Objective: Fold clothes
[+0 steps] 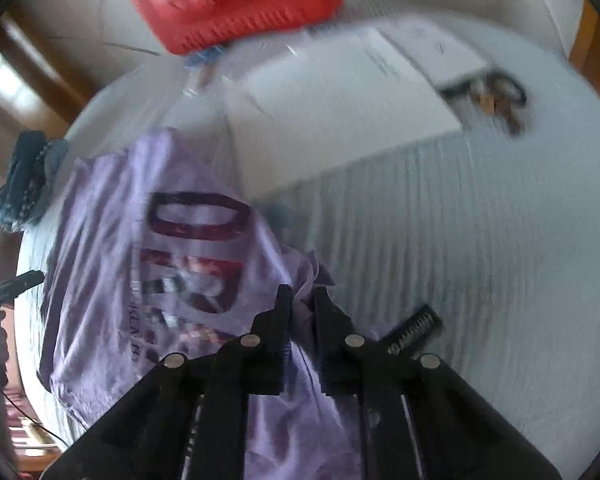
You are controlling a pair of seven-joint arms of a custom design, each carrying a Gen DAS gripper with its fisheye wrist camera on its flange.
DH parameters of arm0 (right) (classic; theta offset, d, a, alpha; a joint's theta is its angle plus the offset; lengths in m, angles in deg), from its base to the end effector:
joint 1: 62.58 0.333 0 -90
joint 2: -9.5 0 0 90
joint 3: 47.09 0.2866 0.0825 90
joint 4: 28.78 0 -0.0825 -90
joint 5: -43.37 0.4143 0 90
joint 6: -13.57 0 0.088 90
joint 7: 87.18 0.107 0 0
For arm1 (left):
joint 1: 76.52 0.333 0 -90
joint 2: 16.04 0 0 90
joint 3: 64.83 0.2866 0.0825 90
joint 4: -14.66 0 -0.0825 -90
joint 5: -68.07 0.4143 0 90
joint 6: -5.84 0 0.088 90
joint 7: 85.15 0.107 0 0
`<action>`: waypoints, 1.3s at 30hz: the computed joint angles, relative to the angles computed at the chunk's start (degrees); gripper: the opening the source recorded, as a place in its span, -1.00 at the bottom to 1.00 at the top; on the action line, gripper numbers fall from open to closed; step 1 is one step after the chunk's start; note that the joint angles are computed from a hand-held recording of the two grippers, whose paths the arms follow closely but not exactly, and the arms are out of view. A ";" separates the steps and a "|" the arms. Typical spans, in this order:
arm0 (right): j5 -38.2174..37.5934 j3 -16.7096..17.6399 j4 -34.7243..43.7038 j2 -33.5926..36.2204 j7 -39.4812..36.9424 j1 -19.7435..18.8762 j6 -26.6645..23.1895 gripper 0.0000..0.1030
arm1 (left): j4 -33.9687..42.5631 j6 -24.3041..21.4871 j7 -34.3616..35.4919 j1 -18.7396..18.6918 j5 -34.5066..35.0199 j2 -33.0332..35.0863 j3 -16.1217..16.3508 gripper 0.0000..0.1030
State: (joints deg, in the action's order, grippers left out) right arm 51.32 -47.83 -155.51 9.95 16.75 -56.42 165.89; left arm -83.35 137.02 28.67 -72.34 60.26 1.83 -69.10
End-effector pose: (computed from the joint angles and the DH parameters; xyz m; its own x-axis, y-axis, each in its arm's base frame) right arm 0.5874 0.0518 0.3746 -0.2085 -0.9558 -0.2075 -0.8835 0.2750 -0.3793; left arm 0.6884 -0.0003 0.3947 -0.3323 -0.9427 0.0288 -0.9043 0.3098 -0.2937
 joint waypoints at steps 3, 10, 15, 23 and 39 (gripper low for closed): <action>6.61 1.14 -5.98 -6.84 -9.17 3.30 6.05 -0.80 | -2.39 0.96 2.59 1.10 -2.58 -3.02 -0.40 0.32; 25.98 -0.69 -12.06 -12.01 -29.16 14.68 -3.47 -0.58 | -7.94 1.17 13.23 1.16 -13.48 -11.42 -2.14 0.36; 33.62 -1.79 -21.37 -19.77 -26.27 15.19 2.11 -0.23 | -10.67 -0.57 19.00 -1.36 -18.60 -14.34 -2.92 0.36; 23.16 -4.24 -19.54 -19.96 -10.94 11.46 6.97 -0.23 | -12.28 -0.02 17.61 -4.88 -15.60 -13.03 -3.41 0.36; 15.90 -0.02 13.29 12.54 -10.56 4.97 -4.94 -0.41 | -9.51 2.66 6.00 1.59 -5.89 -6.11 1.08 0.36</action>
